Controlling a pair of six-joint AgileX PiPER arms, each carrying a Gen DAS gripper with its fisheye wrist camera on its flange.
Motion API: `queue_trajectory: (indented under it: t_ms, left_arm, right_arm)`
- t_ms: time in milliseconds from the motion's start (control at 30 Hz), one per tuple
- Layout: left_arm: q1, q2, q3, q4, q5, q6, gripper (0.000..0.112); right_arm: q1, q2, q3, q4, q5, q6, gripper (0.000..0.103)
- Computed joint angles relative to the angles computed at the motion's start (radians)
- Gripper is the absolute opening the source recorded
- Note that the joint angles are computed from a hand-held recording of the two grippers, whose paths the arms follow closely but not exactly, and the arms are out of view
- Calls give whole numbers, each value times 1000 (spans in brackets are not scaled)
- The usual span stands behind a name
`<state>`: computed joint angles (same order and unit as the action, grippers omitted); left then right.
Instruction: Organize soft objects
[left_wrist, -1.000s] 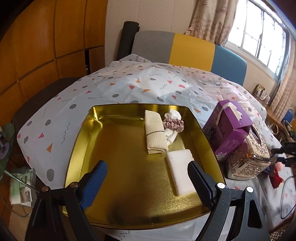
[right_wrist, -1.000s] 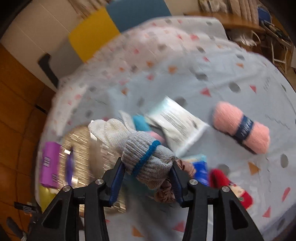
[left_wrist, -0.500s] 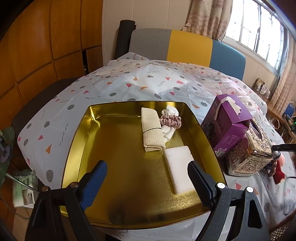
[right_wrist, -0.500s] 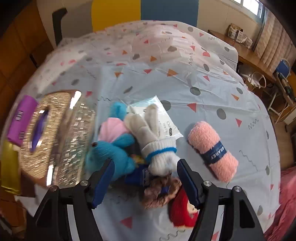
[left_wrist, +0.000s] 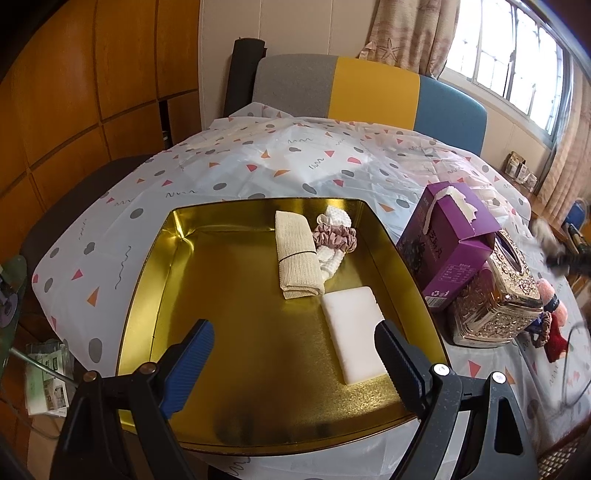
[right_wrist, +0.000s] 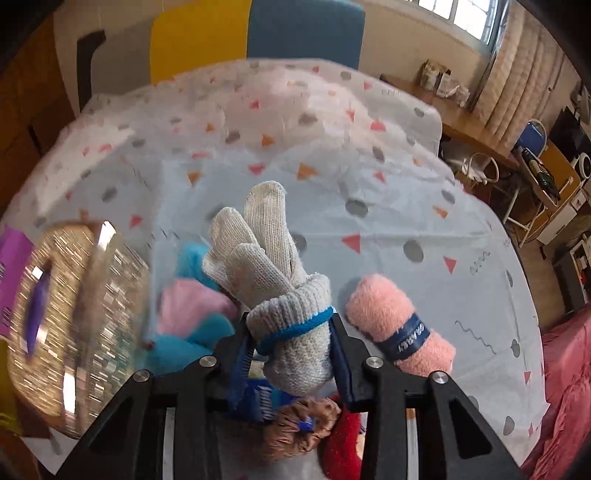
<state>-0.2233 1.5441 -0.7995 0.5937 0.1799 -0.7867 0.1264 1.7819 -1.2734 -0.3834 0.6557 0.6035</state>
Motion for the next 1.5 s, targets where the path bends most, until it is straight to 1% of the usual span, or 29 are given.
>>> queue_trajectory:
  t_ms: [67, 167, 267, 333, 400, 500, 567, 633, 667, 700, 767, 833, 900, 967, 1167, 1233, 1300, 1367, 1500]
  left_arm:
    - [8, -8, 5, 0, -5, 0, 89]
    - [25, -21, 9, 1, -6, -5, 89]
    - [46, -41, 19, -1, -12, -8, 89]
    - [61, -60, 30, 26, -15, -35, 89]
    - [72, -80, 42, 119, -14, -127, 89]
    - [90, -107, 60, 280, -8, -281, 92]
    - [106, -119, 71, 332, -9, -328, 93]
    - [121, -127, 80, 380, -13, -374, 93]
    - [134, -129, 83, 360, -21, -353, 93]
    - [147, -129, 85, 331, -29, -325, 93]
    - [158, -130, 87, 307, -35, -300, 93]
    - [165, -132, 90, 271, -42, -262, 93]
    - [163, -135, 93, 273, -43, -262, 93]
    - [160, -134, 97, 301, -45, -287, 93]
    - [142, -129, 98, 322, -37, -308, 93]
    - [138, -125, 96, 324, -33, -310, 93]
    - [133, -122, 95, 342, -29, -326, 93]
    - [124, -121, 94, 349, -22, -336, 93]
    - [110, -119, 94, 367, -15, -351, 93]
  right_arm:
    - [44, -4, -65, 5, 9, 9, 38]
    - [138, 32, -213, 20, 20, -5, 38]
    - [254, 95, -378, 102, 22, -96, 38]
    - [324, 157, -493, 163, 42, -166, 38]
    - [389, 229, -598, 218, 66, -225, 38]
    - [470, 342, -746, 278, 133, -295, 38]
    - [513, 411, -815, 312, 175, -332, 38]
    - [541, 446, -820, 333, 188, -354, 38]
    - [556, 469, -828, 355, 195, -366, 38]
    - [563, 470, -800, 370, 186, -378, 38]
    - [588, 517, -826, 378, 218, -380, 38]
    - [598, 528, -794, 411, 215, -384, 39]
    - [610, 524, -745, 428, 196, -384, 39]
    - [620, 535, -726, 443, 197, -380, 42]
    - [640, 535, -671, 415, 180, -351, 44]
    - [641, 520, -634, 406, 148, -339, 47]
    - [632, 498, -601, 430, 123, -349, 49]
    - [624, 457, -543, 446, 80, -362, 54]
    - [613, 378, -441, 443, -3, -357, 56]
